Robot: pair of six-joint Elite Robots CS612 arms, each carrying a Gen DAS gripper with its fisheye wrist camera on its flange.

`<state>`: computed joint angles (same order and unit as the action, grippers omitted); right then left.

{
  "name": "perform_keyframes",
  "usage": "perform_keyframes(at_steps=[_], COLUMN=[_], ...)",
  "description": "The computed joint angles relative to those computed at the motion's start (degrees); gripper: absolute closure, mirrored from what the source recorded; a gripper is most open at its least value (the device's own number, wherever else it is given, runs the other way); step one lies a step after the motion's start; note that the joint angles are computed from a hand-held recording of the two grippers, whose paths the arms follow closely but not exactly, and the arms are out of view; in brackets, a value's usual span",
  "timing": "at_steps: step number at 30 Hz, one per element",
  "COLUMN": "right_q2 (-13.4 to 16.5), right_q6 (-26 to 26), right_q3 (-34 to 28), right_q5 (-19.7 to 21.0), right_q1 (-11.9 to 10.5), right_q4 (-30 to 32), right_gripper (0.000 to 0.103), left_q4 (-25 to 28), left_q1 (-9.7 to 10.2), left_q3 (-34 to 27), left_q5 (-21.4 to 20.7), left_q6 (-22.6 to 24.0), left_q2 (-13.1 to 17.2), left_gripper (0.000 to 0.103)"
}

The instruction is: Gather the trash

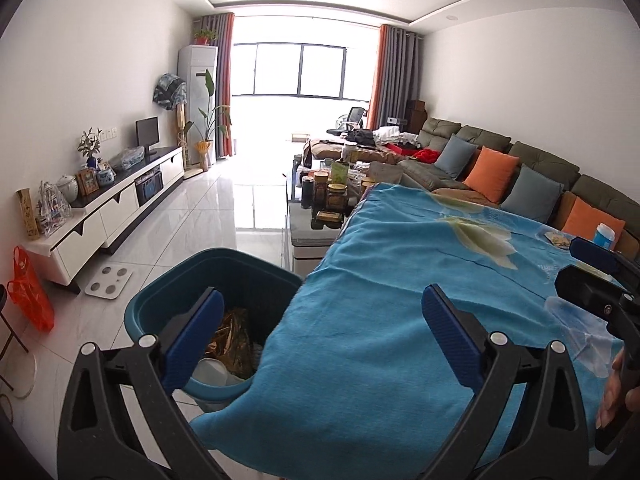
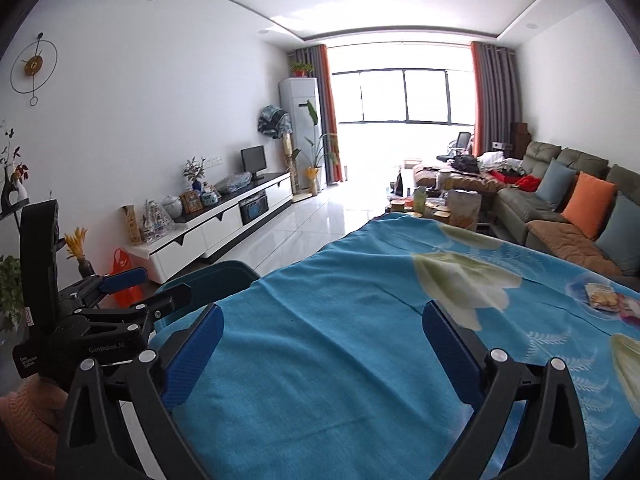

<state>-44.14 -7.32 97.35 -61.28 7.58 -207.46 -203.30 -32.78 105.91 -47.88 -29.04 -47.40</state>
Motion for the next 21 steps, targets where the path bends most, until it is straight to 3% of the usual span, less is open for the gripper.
perform_keyframes(at_steps=[6, 14, 18, 21], right_q2=[-0.31, -0.48, -0.50, -0.41], right_q6=[3.58, 6.95, 8.49, 9.10], right_q3=[4.05, 7.49, 8.78, 9.05], right_q5=[-8.67, -18.09, -20.89, -22.35], right_q1=[-1.73, -2.99, -3.47, -3.66], right_q4=[-9.33, -15.43, -17.80, -18.67], right_gripper=[0.007, 0.007, 0.007, 0.007], left_q4=[-6.46, -9.90, -11.61, -11.28], left_q1=[-2.10, -3.95, -5.10, -5.27], left_q3=[-3.75, -9.33, -11.26, -11.58], left_q5=[0.10, -0.72, 2.15, 1.16], left_q6=[6.34, 13.60, 17.33, 17.54], left_q2=[2.36, 5.34, 6.78, 6.89], left_gripper=[0.006, 0.006, 0.006, 0.006])
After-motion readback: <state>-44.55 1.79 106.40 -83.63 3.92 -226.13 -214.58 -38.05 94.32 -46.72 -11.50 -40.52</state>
